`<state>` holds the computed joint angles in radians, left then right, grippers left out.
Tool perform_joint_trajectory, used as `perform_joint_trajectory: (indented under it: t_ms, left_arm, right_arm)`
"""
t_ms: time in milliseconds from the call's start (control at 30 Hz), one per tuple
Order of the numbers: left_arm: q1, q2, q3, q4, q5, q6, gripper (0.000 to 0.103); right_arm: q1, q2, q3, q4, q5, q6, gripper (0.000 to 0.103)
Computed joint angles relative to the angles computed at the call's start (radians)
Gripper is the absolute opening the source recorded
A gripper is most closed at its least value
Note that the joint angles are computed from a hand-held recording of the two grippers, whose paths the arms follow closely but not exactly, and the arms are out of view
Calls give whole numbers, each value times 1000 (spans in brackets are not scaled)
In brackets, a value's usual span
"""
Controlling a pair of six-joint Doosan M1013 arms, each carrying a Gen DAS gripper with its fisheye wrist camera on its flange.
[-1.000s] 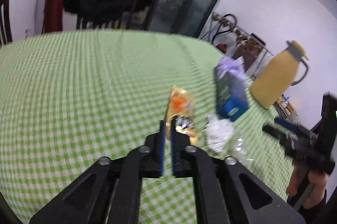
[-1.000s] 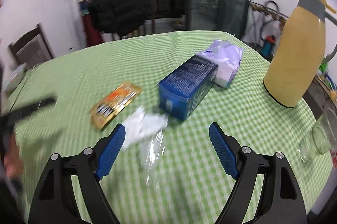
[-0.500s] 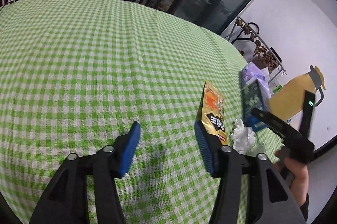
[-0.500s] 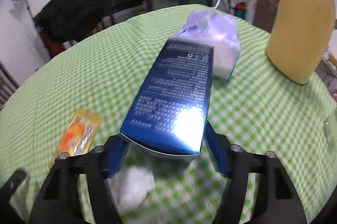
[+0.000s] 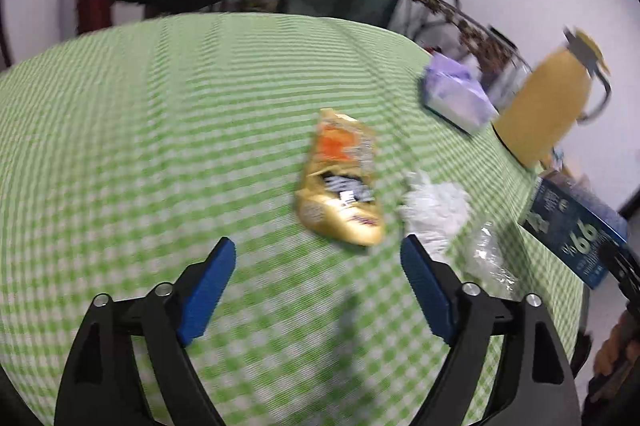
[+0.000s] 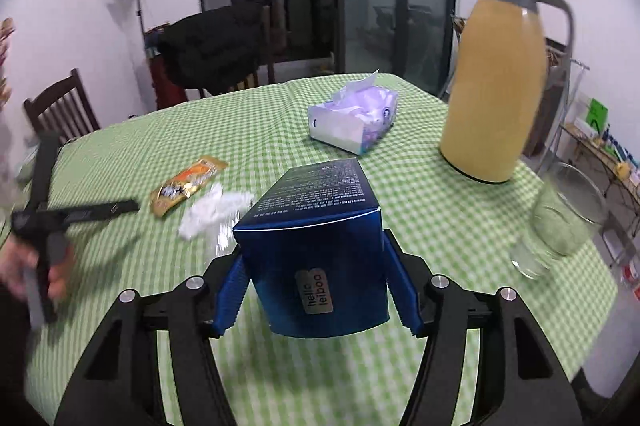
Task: Collect trash
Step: 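Grasp the blue box with the right tool while the left tool grasps the gold snack bag, then carry gold snack bag and blue box to the bin and open both tools over it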
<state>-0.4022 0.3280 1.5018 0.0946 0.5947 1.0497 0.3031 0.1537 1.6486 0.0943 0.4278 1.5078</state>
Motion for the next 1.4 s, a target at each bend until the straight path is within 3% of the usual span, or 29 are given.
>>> perform_joint_trajectory:
  t_ms: [167, 300, 367, 500, 533, 667, 833, 967, 1100, 1233, 1400]
  left_arm:
    - [-31, 110, -164, 222, 219, -29, 80]
    - [-15, 155, -233, 115, 274, 37, 76]
    - [-36, 173, -253, 200, 298, 41, 75]
    - [-42, 184, -277, 189, 321, 31, 52]
    - [-45, 182, -277, 179, 318, 44, 32]
    - [-65, 195, -307, 195, 376, 64, 22]
    - [-68, 133, -229, 205, 326, -17, 20]
    - [-95, 59, -162, 254, 245, -61, 20]
    - [-150, 5, -142, 300, 206, -96, 20]
    - [-231, -29, -133, 296, 157, -77, 20]
    - [-336, -11, -180, 227, 119, 11, 20]
  right_arm:
    - [-46, -66, 89, 197, -52, -192, 60]
    - [-85, -107, 147, 303, -92, -277, 60]
    - [-103, -117, 166, 320, -98, -277, 60]
    - [-131, -143, 202, 395, -114, -325, 60]
    - [-137, -148, 209, 413, -119, -336, 60]
    - [-162, -181, 240, 490, -142, -391, 60]
    - [-203, -258, 301, 447, -193, -328, 60]
    - [-259, -342, 363, 142, -226, -9, 60]
    - [-348, -406, 425, -152, -186, 322, 60]
    - [-471, -419, 491, -83, -115, 278, 61]
    - [-630, -377, 553, 298, -44, -30, 61]
